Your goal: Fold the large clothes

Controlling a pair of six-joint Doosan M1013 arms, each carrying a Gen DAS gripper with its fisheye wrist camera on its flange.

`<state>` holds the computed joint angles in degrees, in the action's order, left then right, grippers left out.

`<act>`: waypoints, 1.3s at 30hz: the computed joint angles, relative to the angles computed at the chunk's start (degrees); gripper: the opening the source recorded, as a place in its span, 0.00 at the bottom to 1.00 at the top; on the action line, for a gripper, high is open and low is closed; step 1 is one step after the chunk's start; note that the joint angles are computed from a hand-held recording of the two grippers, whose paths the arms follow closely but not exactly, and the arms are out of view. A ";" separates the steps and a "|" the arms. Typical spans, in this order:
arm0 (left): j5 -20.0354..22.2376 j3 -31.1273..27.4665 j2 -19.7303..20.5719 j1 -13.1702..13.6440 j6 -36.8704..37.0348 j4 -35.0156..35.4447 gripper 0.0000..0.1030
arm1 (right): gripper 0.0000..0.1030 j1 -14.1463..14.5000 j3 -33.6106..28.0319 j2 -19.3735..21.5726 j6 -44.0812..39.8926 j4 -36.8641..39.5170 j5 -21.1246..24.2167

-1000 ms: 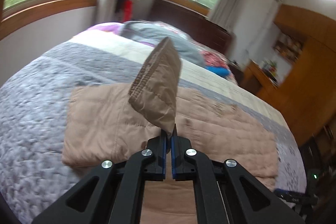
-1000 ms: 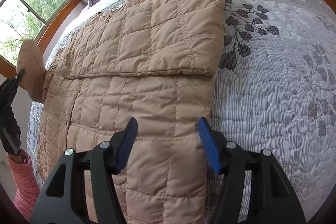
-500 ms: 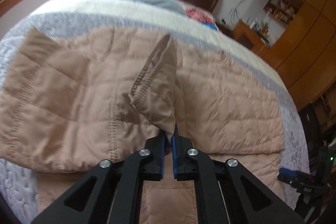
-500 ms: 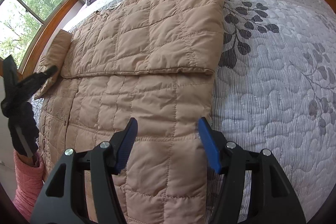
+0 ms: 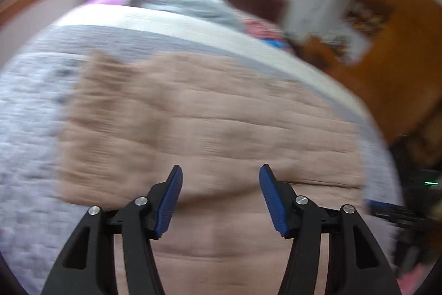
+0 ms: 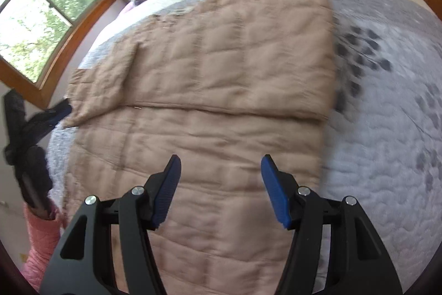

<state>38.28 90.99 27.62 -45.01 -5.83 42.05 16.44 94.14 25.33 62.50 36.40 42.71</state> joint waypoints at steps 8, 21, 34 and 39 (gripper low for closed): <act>1.62 -0.67 3.11 2.13 5.23 -7.28 0.52 | 0.58 4.72 -7.93 4.22 1.13 -0.97 5.59; -4.52 2.90 -0.30 2.71 -0.08 -5.16 0.52 | 0.53 8.53 -20.12 12.77 5.11 0.11 13.78; 1.22 3.60 -2.87 1.54 -10.23 6.00 0.52 | 0.11 6.68 -16.79 8.75 -2.91 3.93 8.52; 1.90 1.34 -1.17 1.48 -6.95 4.68 0.51 | 0.11 3.92 -12.99 5.00 -1.35 1.42 3.55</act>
<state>40.18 92.33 26.46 -43.53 -12.78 46.73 20.36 81.15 30.33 61.15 37.82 46.26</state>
